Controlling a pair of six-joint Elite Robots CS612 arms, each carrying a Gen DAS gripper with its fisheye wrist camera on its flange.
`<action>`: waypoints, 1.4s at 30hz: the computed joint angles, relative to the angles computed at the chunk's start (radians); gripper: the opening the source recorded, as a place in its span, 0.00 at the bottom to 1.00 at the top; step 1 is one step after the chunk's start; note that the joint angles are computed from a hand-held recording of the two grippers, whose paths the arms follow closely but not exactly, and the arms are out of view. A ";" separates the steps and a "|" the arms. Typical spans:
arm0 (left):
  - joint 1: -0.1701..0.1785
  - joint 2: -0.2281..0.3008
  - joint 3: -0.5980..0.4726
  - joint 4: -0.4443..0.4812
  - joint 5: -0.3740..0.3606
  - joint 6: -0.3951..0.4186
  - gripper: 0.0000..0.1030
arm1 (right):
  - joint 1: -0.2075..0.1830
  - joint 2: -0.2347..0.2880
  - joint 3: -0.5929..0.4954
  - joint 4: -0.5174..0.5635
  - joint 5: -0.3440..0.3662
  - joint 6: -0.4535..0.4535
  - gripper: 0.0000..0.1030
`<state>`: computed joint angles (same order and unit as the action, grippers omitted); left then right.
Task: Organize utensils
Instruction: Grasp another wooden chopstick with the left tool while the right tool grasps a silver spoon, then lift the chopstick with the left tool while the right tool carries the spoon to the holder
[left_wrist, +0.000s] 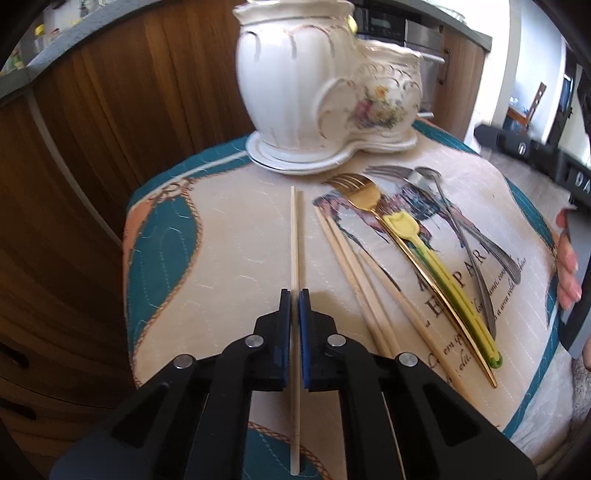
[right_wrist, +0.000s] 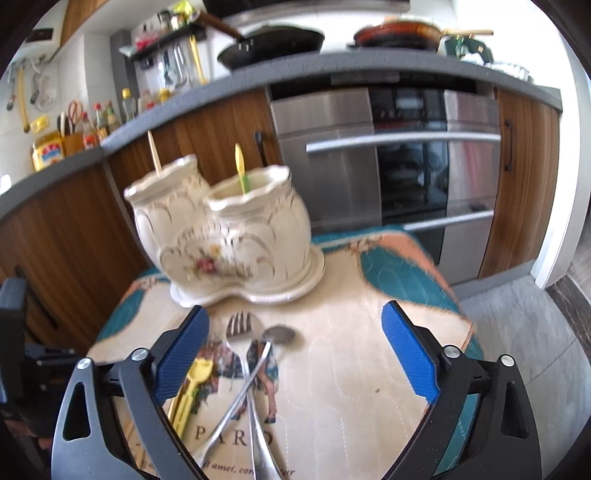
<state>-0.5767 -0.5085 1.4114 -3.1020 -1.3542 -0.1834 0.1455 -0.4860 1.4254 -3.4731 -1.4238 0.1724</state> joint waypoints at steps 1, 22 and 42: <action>0.003 0.000 0.005 -0.014 -0.004 -0.004 0.04 | -0.001 -0.001 -0.003 0.027 0.006 -0.003 0.77; 0.023 0.015 0.020 -0.149 -0.091 -0.022 0.04 | -0.010 0.019 -0.074 0.287 0.183 0.067 0.18; 0.027 0.019 0.018 -0.162 -0.110 -0.028 0.04 | -0.017 0.023 -0.075 0.268 0.217 0.116 0.04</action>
<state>-0.5499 -0.4899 1.4290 -3.2636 -1.4645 -0.2109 0.1284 -0.4630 1.3506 -3.2053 -1.2068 0.2886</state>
